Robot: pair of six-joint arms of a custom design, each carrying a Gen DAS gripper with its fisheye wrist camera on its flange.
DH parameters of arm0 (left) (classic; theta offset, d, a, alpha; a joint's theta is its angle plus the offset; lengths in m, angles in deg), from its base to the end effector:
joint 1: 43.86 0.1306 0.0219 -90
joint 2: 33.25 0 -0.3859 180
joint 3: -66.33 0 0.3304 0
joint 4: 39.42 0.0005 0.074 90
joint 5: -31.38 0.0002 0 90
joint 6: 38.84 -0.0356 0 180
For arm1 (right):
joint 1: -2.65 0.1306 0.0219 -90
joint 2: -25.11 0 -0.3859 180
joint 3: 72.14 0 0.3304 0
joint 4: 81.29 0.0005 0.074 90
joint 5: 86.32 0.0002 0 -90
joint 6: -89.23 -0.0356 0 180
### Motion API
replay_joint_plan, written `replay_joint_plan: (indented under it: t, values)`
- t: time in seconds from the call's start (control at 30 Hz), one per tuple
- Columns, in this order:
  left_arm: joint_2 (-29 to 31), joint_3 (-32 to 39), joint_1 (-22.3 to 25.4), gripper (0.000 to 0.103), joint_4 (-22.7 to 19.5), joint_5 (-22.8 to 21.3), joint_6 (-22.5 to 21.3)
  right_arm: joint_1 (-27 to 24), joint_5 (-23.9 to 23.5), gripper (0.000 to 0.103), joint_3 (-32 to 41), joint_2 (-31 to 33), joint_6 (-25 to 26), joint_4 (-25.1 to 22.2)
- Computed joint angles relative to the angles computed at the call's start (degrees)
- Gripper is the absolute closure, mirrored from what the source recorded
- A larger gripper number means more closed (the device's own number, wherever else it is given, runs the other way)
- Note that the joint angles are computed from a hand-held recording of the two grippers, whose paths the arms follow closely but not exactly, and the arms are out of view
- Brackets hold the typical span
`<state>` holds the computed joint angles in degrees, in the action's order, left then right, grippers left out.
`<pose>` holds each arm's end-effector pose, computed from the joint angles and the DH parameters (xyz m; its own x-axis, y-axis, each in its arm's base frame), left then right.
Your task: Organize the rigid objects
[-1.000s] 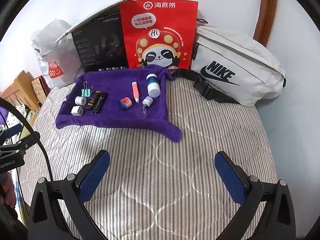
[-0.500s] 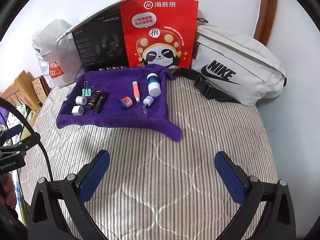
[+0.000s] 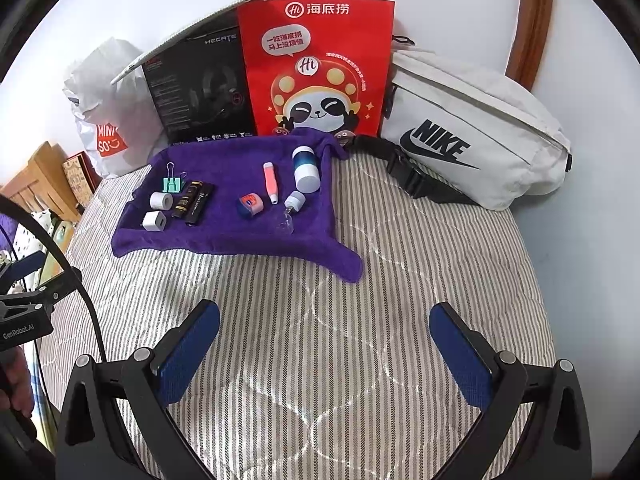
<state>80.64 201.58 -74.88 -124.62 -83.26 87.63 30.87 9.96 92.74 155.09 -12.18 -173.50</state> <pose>0.4638 -0.2622 0.5082 -0.8034 -0.1473 -0.5770 -0.2072 0.9775 0.0389 0.5305 0.2797 0.5232 -0.8096 -0.2113 -0.5476 -0.2630 0.9647 0.0166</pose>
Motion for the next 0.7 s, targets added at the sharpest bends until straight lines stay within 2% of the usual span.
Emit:
replay_joint_plan:
  t: [0.7]
  values:
    - [-0.11,-0.49,0.33,0.002,0.24,0.22,-0.24,-0.03,-0.13,0.0,1.98,1.07,-0.15,-1.28]
